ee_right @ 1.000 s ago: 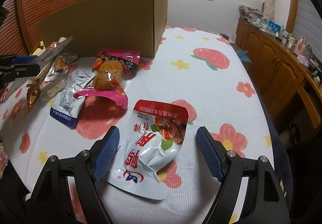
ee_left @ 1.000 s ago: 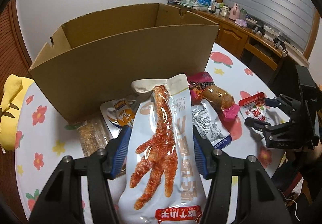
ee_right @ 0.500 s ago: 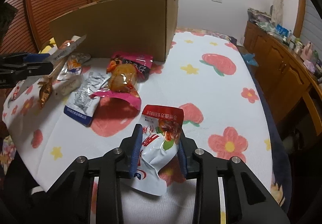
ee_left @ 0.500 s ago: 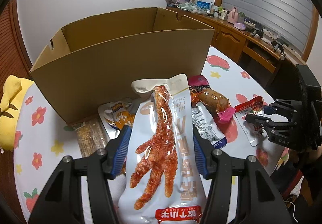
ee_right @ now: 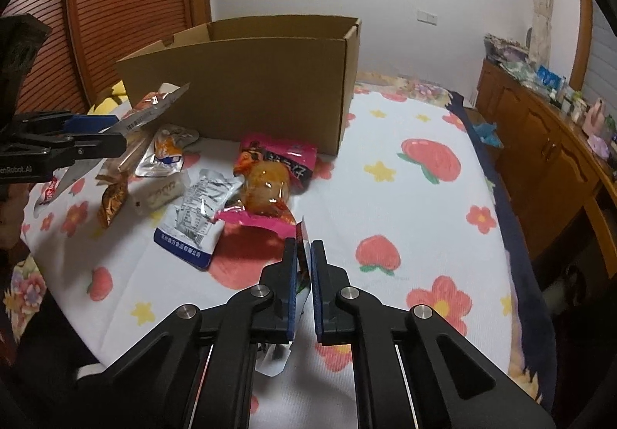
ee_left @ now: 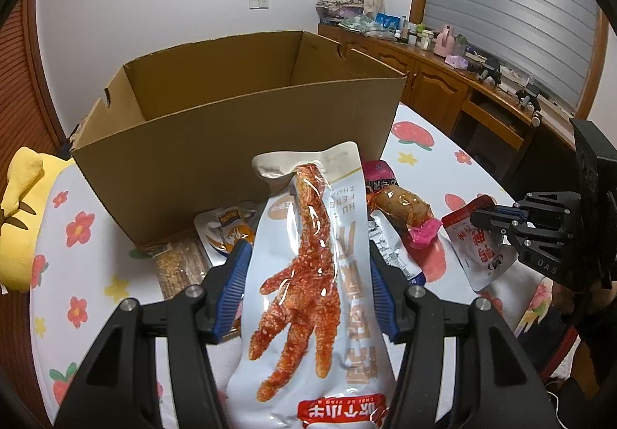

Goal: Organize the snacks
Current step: 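Grasp the white chicken-feet pack with the left gripper while the right grasps the white duck pouch, then carry both packs over the box and open both grippers to release them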

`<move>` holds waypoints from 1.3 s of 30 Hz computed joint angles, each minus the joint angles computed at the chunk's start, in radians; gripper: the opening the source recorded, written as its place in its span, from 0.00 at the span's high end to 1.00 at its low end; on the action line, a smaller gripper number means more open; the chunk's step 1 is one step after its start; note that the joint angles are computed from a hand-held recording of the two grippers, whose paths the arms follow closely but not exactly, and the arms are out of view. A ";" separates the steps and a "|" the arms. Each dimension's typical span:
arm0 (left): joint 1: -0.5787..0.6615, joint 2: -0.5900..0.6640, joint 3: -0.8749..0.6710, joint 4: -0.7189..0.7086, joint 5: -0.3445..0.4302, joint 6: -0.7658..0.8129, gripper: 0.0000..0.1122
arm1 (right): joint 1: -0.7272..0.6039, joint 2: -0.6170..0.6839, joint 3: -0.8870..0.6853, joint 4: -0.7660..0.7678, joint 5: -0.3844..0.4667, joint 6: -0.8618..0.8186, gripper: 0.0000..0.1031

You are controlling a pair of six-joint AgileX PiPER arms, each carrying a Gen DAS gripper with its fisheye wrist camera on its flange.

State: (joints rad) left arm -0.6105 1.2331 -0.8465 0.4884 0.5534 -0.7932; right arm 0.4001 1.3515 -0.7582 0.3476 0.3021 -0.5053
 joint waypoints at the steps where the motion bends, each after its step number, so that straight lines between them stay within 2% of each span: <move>1: -0.003 -0.008 -0.001 -0.001 0.006 0.001 0.49 | 0.006 -0.004 -0.003 -0.025 0.001 0.023 0.96; 12: -0.039 -0.071 -0.078 0.033 0.068 -0.007 0.49 | 0.026 -0.091 -0.090 -0.102 0.063 0.073 0.97; 19: 0.028 -0.045 -0.201 -0.041 0.088 0.131 0.49 | 0.066 -0.068 -0.261 -0.155 0.123 0.101 0.97; 26: 0.170 0.048 -0.357 -0.181 0.100 0.342 0.49 | 0.112 0.064 -0.500 -0.170 0.175 0.098 0.97; 39: 0.385 0.299 -0.630 -0.348 0.140 0.592 0.49 | 0.121 0.384 -0.914 -0.127 0.306 0.039 0.97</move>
State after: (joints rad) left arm -0.2253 1.5325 -1.4760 0.1404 0.6932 -0.2010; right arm 0.5215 1.7354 -1.6718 0.2202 0.6080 -0.4665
